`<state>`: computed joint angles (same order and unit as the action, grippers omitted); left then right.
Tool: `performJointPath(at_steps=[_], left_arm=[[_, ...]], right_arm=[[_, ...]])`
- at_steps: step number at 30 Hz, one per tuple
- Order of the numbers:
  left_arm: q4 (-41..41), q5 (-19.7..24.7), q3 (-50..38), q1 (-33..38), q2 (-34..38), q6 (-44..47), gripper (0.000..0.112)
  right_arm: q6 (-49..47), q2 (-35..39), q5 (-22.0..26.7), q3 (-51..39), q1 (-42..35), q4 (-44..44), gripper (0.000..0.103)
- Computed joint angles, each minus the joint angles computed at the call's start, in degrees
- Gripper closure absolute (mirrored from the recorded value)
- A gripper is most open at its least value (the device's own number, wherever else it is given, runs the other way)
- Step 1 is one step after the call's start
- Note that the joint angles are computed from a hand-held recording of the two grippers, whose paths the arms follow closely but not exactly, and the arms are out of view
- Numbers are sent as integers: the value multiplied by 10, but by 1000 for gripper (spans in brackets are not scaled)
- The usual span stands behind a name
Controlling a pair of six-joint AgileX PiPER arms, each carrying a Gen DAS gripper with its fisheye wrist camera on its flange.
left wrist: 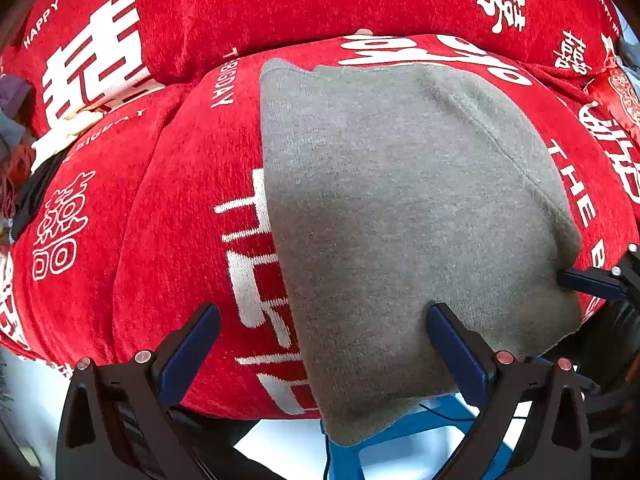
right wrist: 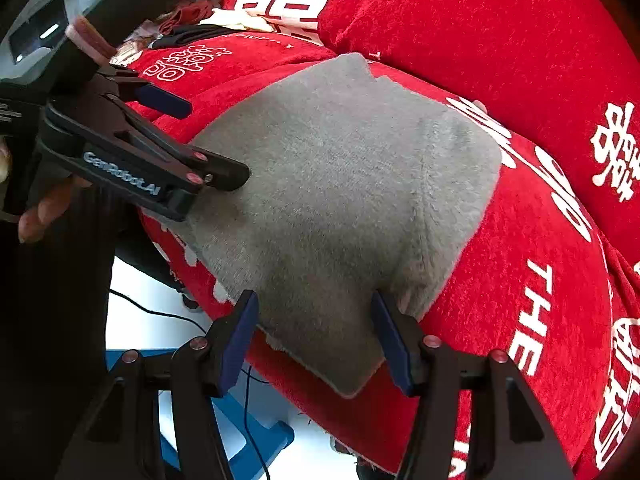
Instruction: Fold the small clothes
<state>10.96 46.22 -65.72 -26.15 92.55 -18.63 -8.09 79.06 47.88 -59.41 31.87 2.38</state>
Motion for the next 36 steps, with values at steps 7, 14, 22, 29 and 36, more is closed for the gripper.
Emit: performJointPath(at_steps=[7,14,22,29,36], left_arm=[[37,21,-47,-7,20,-22,9],[-2,23,-96,21,76,-6,9],[-8,62,-116,13,63,-16,9],[5,88,-136,-5,64,-45,9],[-23,89,-139,9,51,-52,9]], right_arm=[[20,19,27,-72,14,-14,41],[36,121,49,-156,-5,-17,40],[85,95,75,-165,8,-32,36],[148,87,118,-179,15,-87,31],[196,97,159,-210,14,-103,31]])
